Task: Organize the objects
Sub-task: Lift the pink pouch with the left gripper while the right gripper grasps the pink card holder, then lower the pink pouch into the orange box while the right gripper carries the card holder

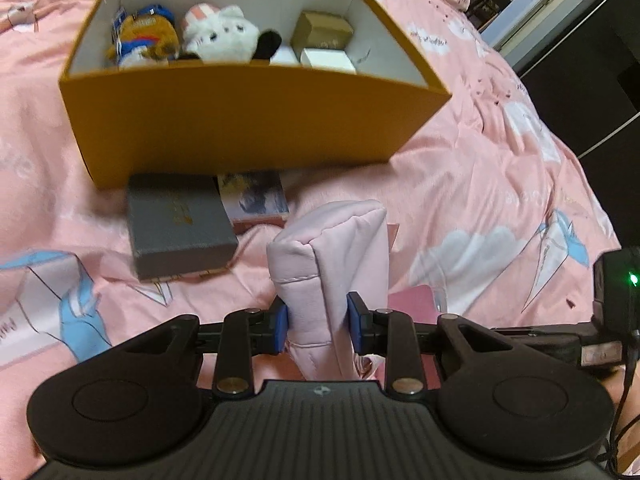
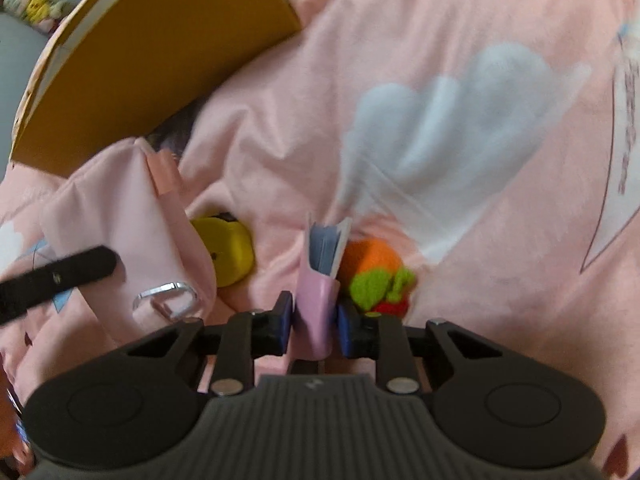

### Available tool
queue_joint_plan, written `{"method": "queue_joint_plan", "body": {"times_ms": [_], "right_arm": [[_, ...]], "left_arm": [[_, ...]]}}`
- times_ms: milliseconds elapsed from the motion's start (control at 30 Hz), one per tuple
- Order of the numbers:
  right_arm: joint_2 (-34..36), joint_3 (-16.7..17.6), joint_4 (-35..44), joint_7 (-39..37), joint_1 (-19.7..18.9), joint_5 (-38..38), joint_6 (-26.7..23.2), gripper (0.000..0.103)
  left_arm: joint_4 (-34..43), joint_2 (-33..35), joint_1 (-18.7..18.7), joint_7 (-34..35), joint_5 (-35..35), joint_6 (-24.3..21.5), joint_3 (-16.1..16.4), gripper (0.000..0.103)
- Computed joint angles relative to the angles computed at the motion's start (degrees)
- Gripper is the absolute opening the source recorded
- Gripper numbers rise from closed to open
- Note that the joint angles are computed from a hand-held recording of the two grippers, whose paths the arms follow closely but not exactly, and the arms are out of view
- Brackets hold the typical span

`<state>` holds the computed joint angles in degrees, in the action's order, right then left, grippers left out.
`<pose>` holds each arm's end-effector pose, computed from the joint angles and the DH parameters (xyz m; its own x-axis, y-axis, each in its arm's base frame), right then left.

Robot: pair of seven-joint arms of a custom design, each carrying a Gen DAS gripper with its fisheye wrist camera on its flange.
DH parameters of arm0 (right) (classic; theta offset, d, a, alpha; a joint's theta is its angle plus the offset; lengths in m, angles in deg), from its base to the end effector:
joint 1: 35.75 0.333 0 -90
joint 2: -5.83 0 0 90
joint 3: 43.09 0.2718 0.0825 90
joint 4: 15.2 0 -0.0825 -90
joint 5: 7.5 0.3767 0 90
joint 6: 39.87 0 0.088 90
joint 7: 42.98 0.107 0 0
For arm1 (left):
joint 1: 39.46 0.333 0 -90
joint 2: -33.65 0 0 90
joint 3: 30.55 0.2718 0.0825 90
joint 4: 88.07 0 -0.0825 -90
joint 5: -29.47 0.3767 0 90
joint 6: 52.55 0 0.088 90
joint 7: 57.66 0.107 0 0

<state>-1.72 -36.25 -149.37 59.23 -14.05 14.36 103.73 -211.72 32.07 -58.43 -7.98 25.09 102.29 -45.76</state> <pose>0.4517 0.2427 0.3773 0.0424 -0.9429 -0.3304 -0.9828 0.0202 -0.1837 0.4726 -0.3186 0.4339 0.0718 -0.9170 0.3924 -0.8986 -0.2302 -0.3735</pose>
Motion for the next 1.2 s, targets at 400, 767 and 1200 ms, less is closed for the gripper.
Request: {"method": "queue_joint_plan", "body": {"times_ms": [400,767,1200], "right_arm": [[-4.8,-1.2,4.8,-13.5,1.1,3.1,6.6,0.022],[5.9,-0.7,21.7,-20.2,-0.1,2.1,17.7,0.022],[23.5,-1.8,39.1,-14.3,-0.8,-8.9,14.3,0.022]], "left_arm": [[8.4,-0.1,2.2,7.5,-1.6,0.4,2.1,0.033],[33.8,18.3,8.5,14.1,-3.4,-5.2,0.8,0.032],[61.6,46.2,15.4,21.6,-17.3,-16.2,-6.2,0.032]]}}
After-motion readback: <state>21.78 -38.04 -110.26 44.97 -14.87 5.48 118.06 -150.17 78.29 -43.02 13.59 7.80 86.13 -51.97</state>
